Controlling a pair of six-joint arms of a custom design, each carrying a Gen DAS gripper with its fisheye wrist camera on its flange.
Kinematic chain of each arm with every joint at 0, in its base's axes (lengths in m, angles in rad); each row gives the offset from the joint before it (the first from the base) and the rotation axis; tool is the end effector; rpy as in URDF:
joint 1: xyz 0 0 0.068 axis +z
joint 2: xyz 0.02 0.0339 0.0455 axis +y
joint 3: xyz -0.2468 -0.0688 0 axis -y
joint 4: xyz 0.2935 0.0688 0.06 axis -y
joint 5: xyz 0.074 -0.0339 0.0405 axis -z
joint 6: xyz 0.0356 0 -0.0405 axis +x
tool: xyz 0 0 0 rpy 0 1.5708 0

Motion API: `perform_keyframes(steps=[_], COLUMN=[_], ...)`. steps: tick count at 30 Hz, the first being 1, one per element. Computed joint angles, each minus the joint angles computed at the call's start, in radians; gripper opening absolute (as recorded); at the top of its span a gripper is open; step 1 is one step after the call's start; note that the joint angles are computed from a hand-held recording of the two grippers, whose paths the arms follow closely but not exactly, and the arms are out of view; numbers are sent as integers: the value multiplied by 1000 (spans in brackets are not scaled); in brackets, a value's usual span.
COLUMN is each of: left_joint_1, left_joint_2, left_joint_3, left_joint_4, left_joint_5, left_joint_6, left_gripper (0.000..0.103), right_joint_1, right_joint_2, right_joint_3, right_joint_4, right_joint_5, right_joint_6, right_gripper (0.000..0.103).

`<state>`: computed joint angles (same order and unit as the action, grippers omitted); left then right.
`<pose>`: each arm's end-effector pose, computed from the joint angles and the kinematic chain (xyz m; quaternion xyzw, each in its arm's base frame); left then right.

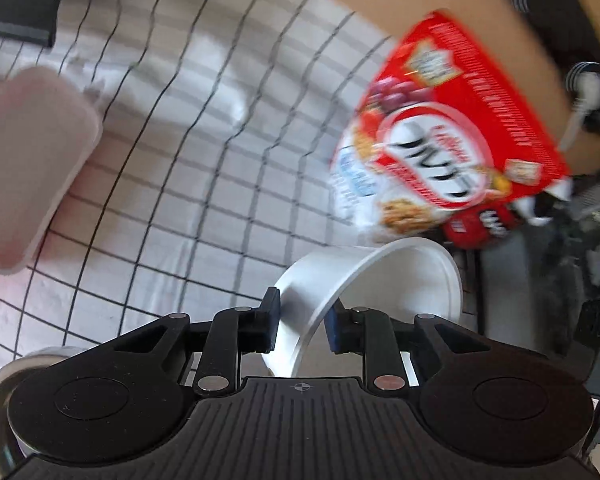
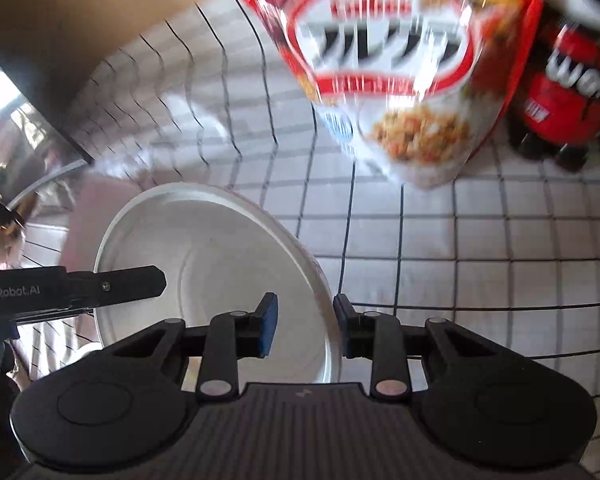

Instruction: Organize plates and bowls

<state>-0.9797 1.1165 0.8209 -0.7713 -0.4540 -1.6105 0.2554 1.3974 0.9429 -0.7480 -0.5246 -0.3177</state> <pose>0.1585 -0.2081 0.2143 -0.3460 0.8796 -0.1744 0.2758 0.2908 0.0944 0.1839 -0.3139 0.8973 0.2493 0.1847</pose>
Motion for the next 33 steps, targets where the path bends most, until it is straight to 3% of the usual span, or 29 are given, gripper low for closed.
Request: perform_keyframes(steps=[4,7,12,18,21,33], left_joint_1=[-93,-142,-205,-270,-272,-325], left_joint_2=[20,13,-13,84,109,96], left_joint_3=[124,168,104,101,75,69], left_joint_4=[-107,-142,-48,40,67,21], left_joint_5=[-78,-73,24,137,172,91], left_joint_6=[-5,-2,-14,1,-17,-109], left_gripper=[26,27,26,26,25,25], right_joint_1=[-70,-129,-253,-356,-344,-352], right_joint_2=[-171,-258,-358,-514,-507,-526], right_joint_3=[-30,-32,-80,-205,-236,-290], right_joint_4=[-85,-171,-297,-367,-357,-322], right_joint_5=[-36,-60,-71,-30,5,18], right_joint_6=[-53,-109,-237,-391,-383,-337], right_gripper=[30,30,30,31,31,31])
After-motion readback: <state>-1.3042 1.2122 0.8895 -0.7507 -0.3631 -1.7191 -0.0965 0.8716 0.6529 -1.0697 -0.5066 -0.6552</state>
